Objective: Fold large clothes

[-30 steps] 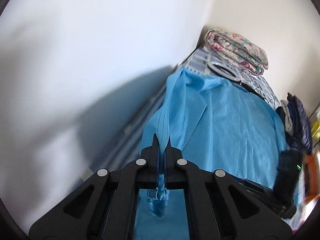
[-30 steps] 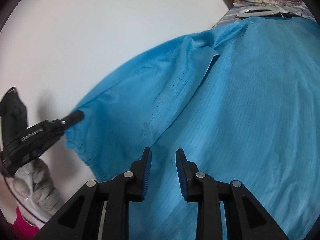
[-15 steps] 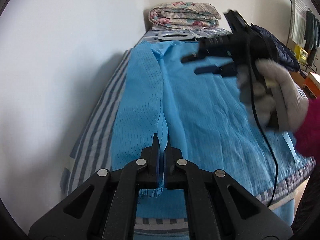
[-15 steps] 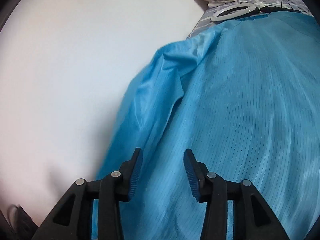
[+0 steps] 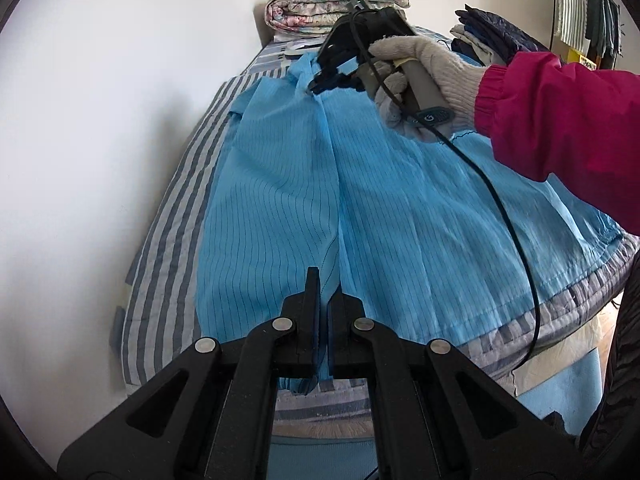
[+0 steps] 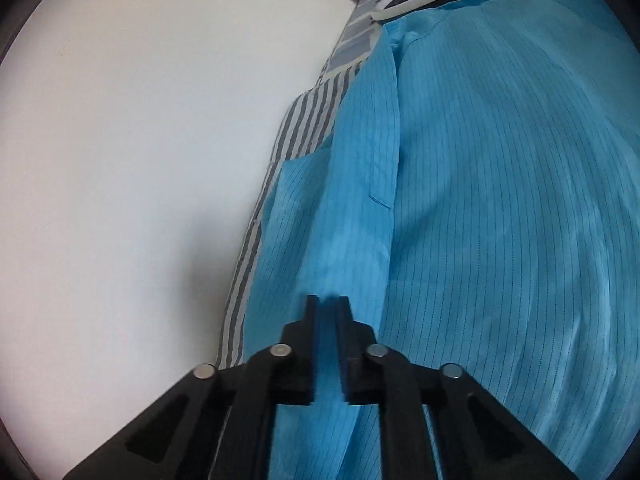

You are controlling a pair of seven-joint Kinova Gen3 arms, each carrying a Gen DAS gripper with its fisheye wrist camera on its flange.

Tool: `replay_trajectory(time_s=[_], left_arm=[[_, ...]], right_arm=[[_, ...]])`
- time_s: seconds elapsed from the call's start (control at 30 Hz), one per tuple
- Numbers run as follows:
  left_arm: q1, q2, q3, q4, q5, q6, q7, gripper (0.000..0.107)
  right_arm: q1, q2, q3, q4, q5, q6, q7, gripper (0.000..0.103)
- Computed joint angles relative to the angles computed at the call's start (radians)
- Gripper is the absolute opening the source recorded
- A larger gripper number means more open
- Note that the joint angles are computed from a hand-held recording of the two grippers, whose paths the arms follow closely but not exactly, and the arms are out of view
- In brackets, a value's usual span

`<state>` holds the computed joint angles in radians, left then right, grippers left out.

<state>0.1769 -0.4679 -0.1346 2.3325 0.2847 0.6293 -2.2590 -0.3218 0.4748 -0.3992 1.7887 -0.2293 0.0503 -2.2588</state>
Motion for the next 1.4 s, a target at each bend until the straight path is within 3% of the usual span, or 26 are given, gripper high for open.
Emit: replay_trajectory(time_s=[0.07, 0.13, 0.2, 0.27, 0.3, 0.33, 0.37, 0.4, 0.43, 0.5, 0.57, 0.7, 0.77, 0.83, 0.87, 0.93, 0.97, 1.2, 1.27, 1.3, 1.33, 1.4], left_arm=[[0.016, 0.022, -0.04, -0.012, 0.01, 0.012, -0.029, 0.0], [0.028, 0.039, -0.069, -0.02, 0.036, 0.032, -0.062, 0.0], [0.042, 0.063, -0.117, -0.039, 0.082, 0.071, -0.117, 0.0], [0.046, 0.095, -0.154, -0.071, 0.126, 0.151, -0.163, 0.003], [0.043, 0.096, -0.178, -0.081, 0.147, 0.19, -0.191, 0.009], [0.039, 0.094, -0.202, -0.093, 0.169, 0.229, -0.213, 0.023], [0.033, 0.085, -0.229, -0.1, 0.191, 0.261, -0.24, 0.033], [0.022, 0.072, -0.253, -0.107, 0.208, 0.287, -0.263, 0.049], [0.005, 0.051, -0.272, -0.109, 0.222, 0.305, -0.275, 0.054], [-0.035, 0.044, -0.34, -0.14, 0.256, 0.356, -0.292, 0.054], [-0.097, 0.043, -0.363, -0.158, 0.258, 0.374, -0.268, 0.054], [-0.2, 0.138, -0.345, -0.185, 0.251, 0.358, -0.234, 0.054], [-0.227, 0.179, -0.314, -0.187, 0.244, 0.347, -0.222, 0.054], [-0.251, 0.197, -0.284, -0.174, 0.246, 0.33, -0.222, 0.054], [-0.259, 0.211, -0.275, -0.172, 0.254, 0.33, -0.23, 0.054], [-0.278, 0.206, -0.246, -0.164, 0.26, 0.317, -0.241, 0.054], [-0.287, 0.2, -0.235, -0.156, 0.266, 0.307, -0.255, 0.054], [-0.366, 0.21, -0.164, -0.143, 0.282, 0.294, -0.254, 0.054], [-0.382, 0.224, -0.167, -0.152, 0.294, 0.312, -0.257, 0.054], [-0.39, 0.226, -0.164, -0.155, 0.298, 0.315, -0.259, 0.054], [-0.397, 0.225, -0.159, -0.155, 0.3, 0.316, -0.26, 0.054], [-0.407, 0.22, -0.155, -0.156, 0.3, 0.321, -0.265, 0.054]], right_arm=[[-0.016, -0.04, 0.025, 0.043, -0.004, -0.028, -0.014, 0.0], [-0.091, -0.107, 0.111, 0.098, 0.04, -0.049, -0.064, 0.0], [-0.16, -0.145, 0.195, 0.125, 0.12, -0.005, -0.107, 0.0], [-0.167, -0.137, 0.216, 0.117, 0.151, 0.053, -0.119, 0.004], [-0.149, -0.132, 0.199, 0.118, 0.142, 0.058, -0.12, 0.014], [-0.114, -0.128, 0.163, 0.126, 0.117, 0.046, -0.107, 0.037], [-0.069, -0.123, 0.117, 0.139, 0.082, 0.019, -0.078, 0.047], [-0.029, -0.11, 0.07, 0.149, 0.041, -0.021, -0.043, 0.06], [0.007, -0.092, 0.024, 0.15, 0.011, -0.048, -0.012, 0.065], [0.04, -0.061, -0.021, 0.139, -0.002, -0.053, 0.006, 0.065], [0.024, -0.019, -0.004, 0.101, 0.017, -0.036, 0.001, 0.064], [0.005, 0.038, -0.001, 0.075, 0.013, -0.081, -0.013, 0.059], [0.059, 0.074, -0.068, 0.072, 0.047, -0.126, -0.029, 0.054], [0.134, 0.107, -0.161, 0.073, 0.128, -0.147, -0.081, 0.03], [0.16, 0.104, -0.2, 0.087, 0.159, -0.158, -0.11, 0.026], [0.173, 0.1, -0.222, 0.091, 0.181, -0.167, -0.119, 0.001], [0.158, 0.087, -0.206, 0.083, 0.167, -0.149, -0.106, 0.0], [0.06, -0.114, -0.037, 0.104, 0.171, 0.014, -0.083, 0.002], [0.105, -0.115, -0.074, 0.112, 0.134, 0.025, -0.042, 0.013], [0.148, -0.105, -0.12, 0.122, 0.094, 0.007, -0.009, 0.036], [0.187, -0.092, -0.166, 0.139, 0.068, -0.027, 0.014, 0.051], [0.249, -0.048, -0.248, 0.137, 0.061, -0.045, 0.029, 0.055]])
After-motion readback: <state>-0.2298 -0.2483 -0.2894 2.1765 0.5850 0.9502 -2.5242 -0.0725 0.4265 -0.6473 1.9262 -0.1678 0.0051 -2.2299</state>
